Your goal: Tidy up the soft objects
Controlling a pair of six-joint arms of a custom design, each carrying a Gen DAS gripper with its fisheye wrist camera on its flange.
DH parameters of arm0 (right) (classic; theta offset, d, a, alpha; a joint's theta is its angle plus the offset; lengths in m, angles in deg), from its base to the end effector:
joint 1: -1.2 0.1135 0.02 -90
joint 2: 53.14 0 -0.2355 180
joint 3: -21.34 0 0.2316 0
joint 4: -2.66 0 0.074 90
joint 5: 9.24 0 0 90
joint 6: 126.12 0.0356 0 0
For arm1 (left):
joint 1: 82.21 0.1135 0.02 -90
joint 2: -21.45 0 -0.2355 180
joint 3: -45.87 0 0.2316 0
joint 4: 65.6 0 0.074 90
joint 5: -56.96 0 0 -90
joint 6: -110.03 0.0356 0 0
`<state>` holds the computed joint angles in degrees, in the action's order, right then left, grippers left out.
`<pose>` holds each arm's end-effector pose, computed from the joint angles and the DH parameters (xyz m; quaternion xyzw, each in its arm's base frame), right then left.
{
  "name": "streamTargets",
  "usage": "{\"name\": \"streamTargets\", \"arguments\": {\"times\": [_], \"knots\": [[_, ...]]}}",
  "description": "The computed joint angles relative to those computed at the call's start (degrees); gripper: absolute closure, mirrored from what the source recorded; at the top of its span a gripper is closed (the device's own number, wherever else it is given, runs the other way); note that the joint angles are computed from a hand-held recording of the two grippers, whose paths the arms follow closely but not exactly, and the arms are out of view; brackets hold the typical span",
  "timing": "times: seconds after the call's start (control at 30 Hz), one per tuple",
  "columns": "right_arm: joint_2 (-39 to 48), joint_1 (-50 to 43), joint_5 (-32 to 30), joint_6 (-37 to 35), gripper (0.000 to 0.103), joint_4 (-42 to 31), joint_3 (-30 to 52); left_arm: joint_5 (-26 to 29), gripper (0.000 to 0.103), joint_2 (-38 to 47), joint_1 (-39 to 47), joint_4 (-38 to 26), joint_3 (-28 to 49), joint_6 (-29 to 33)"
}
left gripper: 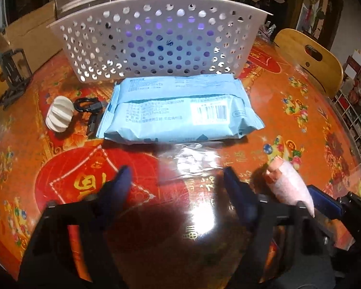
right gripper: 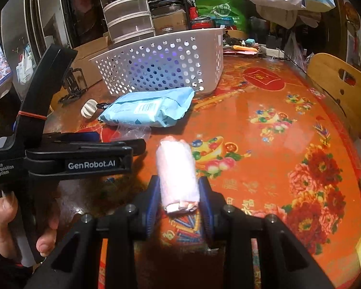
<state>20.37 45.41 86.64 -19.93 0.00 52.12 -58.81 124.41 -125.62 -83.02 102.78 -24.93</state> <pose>0.1460 0.1369 0.1043 -0.2048 0.9012 0.1497 0.3515 0.2147 -0.1818 0.0814 -0.0640 0.9480 -0.0003 0.3117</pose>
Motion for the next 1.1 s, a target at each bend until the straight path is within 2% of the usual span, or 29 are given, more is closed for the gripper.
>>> {"name": "streamTargets", "arguments": {"times": [0.03,0.17,0.4,0.67,0.93,1.1], "knots": [[0.0,-0.2,-0.1,-0.1,0.072,0.1,-0.1,-0.1,0.052,-0.5,-0.4,0.8,-0.6,0.3],[0.1,0.0,0.1,-0.2,0.072,0.1,0.0,0.4,0.053,-3.1,-0.7,3.5,-3.8,0.1],[-0.4,1.5,1.9,-0.4,0.072,0.4,-0.3,-1.0,0.054,-8.3,-1.4,4.8,-9.0,-0.4],[-2.3,5.3,4.9,-0.2,0.072,-1.7,1.2,-4.1,0.054,-13.5,-3.3,3.4,-12.6,-1.7],[-2.5,6.7,5.8,-1.3,0.073,-3.7,4.2,-8.4,0.054,-22.7,-5.2,-1.8,-15.9,-3.1],[-2.5,8.0,6.8,-1.7,0.073,-5.2,6.2,-8.3,0.054,-26.7,-4.2,-2.2,-18.2,-2.5]]}}
